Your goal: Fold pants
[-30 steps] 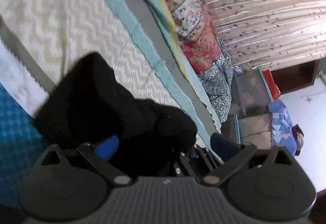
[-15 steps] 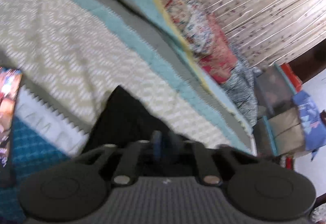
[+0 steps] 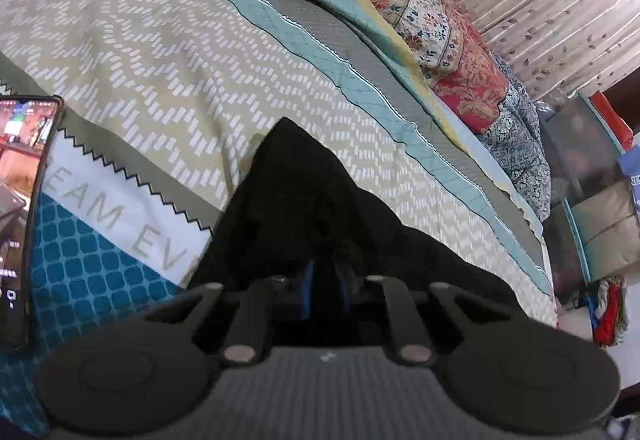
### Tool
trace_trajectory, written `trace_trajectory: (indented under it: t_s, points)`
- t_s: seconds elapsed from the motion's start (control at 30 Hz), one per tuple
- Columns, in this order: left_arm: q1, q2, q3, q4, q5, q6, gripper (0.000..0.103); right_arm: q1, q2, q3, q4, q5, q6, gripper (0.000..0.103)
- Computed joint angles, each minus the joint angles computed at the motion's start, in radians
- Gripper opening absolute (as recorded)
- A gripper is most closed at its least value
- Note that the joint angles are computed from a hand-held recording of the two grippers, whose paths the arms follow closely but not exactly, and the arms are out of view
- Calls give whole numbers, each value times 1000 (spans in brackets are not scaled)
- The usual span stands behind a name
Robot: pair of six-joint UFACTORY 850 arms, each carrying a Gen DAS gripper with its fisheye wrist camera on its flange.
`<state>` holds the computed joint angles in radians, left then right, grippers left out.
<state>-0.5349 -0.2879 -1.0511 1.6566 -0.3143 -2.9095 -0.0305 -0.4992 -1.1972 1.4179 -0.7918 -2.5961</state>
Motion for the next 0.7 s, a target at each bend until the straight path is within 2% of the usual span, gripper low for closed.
trace_trajectory:
  t_s: [0.03, 0.07, 0.1, 0.2, 0.23, 0.33, 0.43, 0.47, 0.5, 0.53, 0.57, 0.63, 0.7]
  points:
    - [-6, 4, 1, -21, -17, 30, 11, -3, -11, -21, -49, -6, 74, 37]
    - [-14, 7, -2, -63, -40, 81, 11, -6, -15, -28, -63, -19, 107, 15]
    - [-24, 10, -5, -103, -67, 130, 11, -15, -7, -22, -36, -41, 97, 14]
    - [-49, 9, -19, -200, -129, 261, 11, -41, 41, 49, 81, -92, -89, 14]
    - [-54, 2, -27, -232, -135, 305, 11, -42, 43, 56, 61, -81, -94, 14]
    - [-56, -30, -49, -319, -94, 386, 11, -24, 23, 67, -55, 35, -25, 15]
    - [-76, -28, -47, -370, -114, 426, 16, -44, 40, 87, -42, 1, -54, 18]
    - [-83, -15, -37, -371, -117, 419, 21, -49, 41, 78, -55, -16, -22, 24]
    - [-92, -1, -31, -385, -129, 414, 36, -57, 37, 59, -81, -44, 36, 30]
    - [-105, 15, -25, -377, -155, 390, 44, -66, 35, 43, -100, -67, 89, 38]
    - [-117, 28, -21, -342, -183, 345, 49, -77, 31, 25, -117, -94, 148, 41]
    - [-139, 47, -21, -247, -229, 266, 49, -99, 26, 4, -129, -130, 230, 41]
    - [-149, 40, -51, -190, -258, 254, 49, -120, 20, -12, -107, -156, 296, 41]
